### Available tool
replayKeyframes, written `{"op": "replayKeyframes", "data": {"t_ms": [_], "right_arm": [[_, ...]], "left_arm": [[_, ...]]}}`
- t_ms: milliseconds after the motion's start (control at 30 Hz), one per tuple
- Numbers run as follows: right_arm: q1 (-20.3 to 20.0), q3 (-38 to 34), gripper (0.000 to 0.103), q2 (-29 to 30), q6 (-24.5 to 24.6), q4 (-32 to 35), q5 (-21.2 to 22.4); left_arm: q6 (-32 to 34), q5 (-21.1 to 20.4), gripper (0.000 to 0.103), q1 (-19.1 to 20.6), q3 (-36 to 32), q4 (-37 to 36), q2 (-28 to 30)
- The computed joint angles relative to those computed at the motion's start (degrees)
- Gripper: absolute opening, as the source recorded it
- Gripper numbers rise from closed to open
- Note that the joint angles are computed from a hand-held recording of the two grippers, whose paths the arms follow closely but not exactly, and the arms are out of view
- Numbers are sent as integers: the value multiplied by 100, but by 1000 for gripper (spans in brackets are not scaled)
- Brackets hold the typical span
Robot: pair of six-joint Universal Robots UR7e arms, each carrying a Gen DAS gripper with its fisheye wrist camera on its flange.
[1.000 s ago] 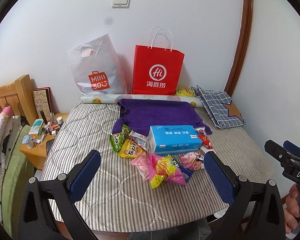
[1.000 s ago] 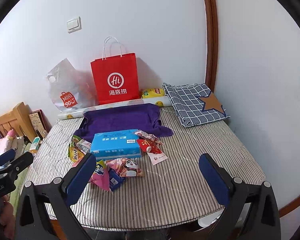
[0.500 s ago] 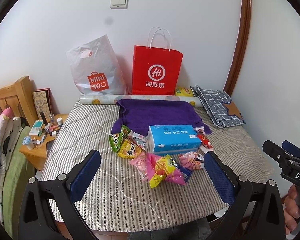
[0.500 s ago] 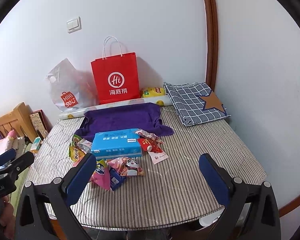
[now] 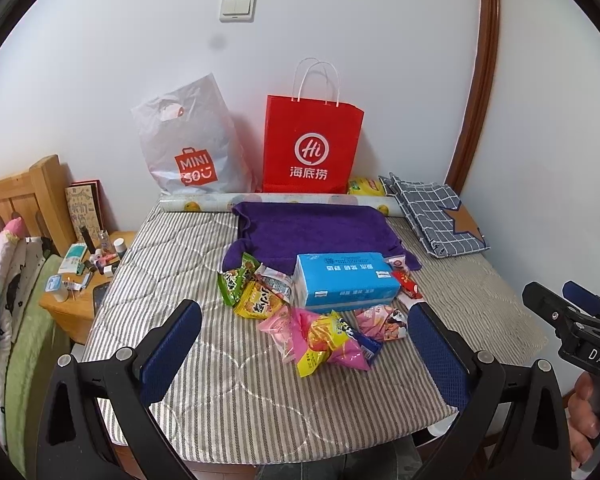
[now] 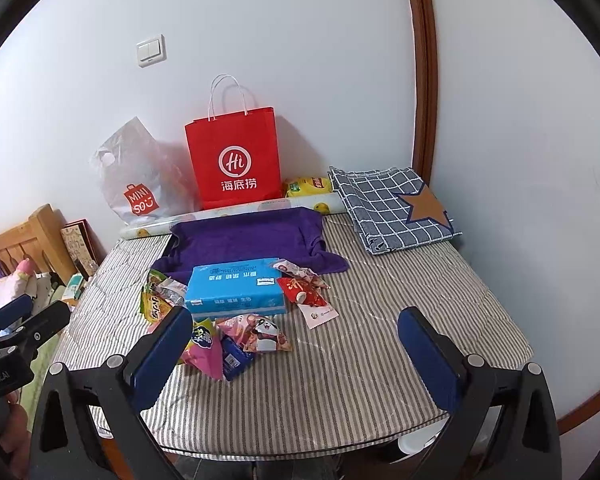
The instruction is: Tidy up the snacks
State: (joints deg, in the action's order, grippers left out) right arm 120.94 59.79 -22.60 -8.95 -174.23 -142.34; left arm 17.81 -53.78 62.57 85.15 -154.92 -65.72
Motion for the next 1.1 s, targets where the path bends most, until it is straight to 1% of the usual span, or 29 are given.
{"op": "replayKeyframes", "data": {"t_ms": [367, 1100], "right_arm": [[35, -46, 103, 40, -137, -89, 11], [26, -91, 103, 90, -161, -35, -18]], "left_arm": [[6, -4, 102, 6, -16, -11, -13], [9, -36, 102, 40, -23, 33, -5]]}}
